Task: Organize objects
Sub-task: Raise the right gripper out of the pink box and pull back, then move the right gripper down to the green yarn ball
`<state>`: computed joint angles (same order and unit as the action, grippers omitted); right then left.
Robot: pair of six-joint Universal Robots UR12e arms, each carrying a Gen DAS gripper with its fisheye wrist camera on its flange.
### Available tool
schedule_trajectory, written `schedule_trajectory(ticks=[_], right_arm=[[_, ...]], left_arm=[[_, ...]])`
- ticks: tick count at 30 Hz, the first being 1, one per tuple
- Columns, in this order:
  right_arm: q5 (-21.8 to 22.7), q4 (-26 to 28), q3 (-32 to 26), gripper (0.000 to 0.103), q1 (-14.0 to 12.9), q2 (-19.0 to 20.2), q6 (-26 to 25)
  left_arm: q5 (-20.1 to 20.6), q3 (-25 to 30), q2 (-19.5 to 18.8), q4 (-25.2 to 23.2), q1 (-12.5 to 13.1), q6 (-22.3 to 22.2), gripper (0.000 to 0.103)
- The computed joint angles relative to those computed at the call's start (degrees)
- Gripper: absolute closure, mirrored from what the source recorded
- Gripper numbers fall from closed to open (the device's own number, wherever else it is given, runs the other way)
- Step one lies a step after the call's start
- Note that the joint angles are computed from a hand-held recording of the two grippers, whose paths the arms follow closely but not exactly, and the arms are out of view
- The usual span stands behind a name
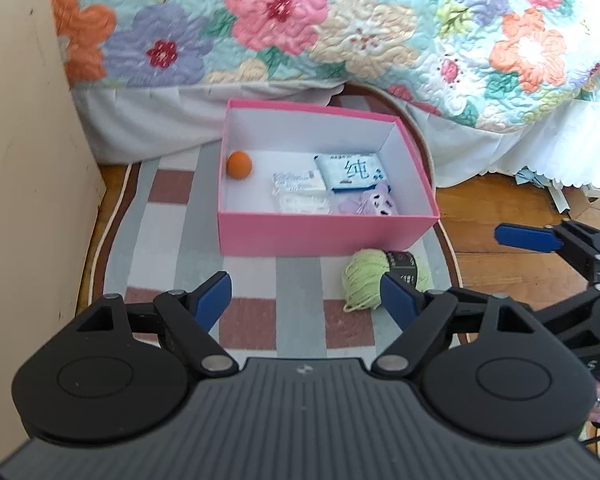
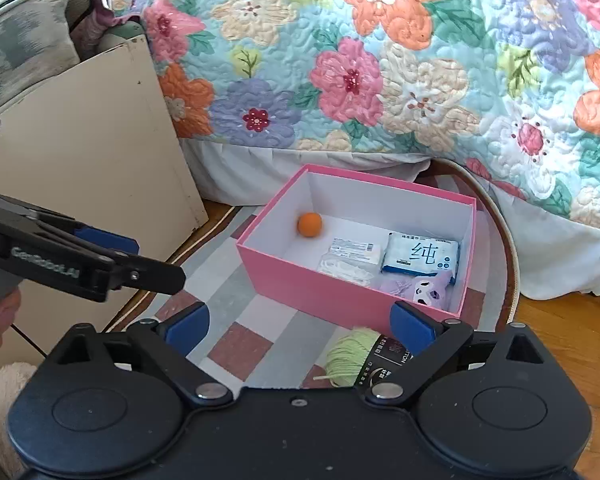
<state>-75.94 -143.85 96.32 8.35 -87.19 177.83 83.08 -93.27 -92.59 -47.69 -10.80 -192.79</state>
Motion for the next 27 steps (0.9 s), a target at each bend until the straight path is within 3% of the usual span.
schedule_trajectory(ticks=[3,7,11,13,21,25,27], right_arm=[[0.1,-2.9,1.4,0.003,0.0,-0.7,2.0],[-1.8,-11.0,5.0,0.003,0.2,-1.7,4.0],[-2.3,-13.3,6.5,0.003,-0.1,-2.1,4.4],[-4.7,-15.7,7.4,0.003,0.3,-2.2,3.8],[-7.3,-15.0,8.5,0.003,0.5,-2.7,2.2],[-13.2,-14.7,8.8,0.003,1.5,-2.3,1.7],[-13.7,-13.8,8.9,0.003,1.5,-2.2,1.5]], left_arm=[[-0.8,-0.4,0.4,-0.6,0.4,-1.3,0.022],[-2.1,-1.2,0.9,-0.3,0.8,-1.0,0.017],[-0.7,-1.1,0.9,-1.2,0.5,-1.4,0.017],[-1.4,-1.2,0.8,-1.6,0.5,-1.5,0.016],[-2.9,-2.6,0.3,-0.5,0.7,-4.8,0.006],[-1.7,-3.0,-0.3,1.0,-0.2,-1.2,0.002],[-0.4,-3.3,-0.6,2.5,-1.0,0.9,0.0]])
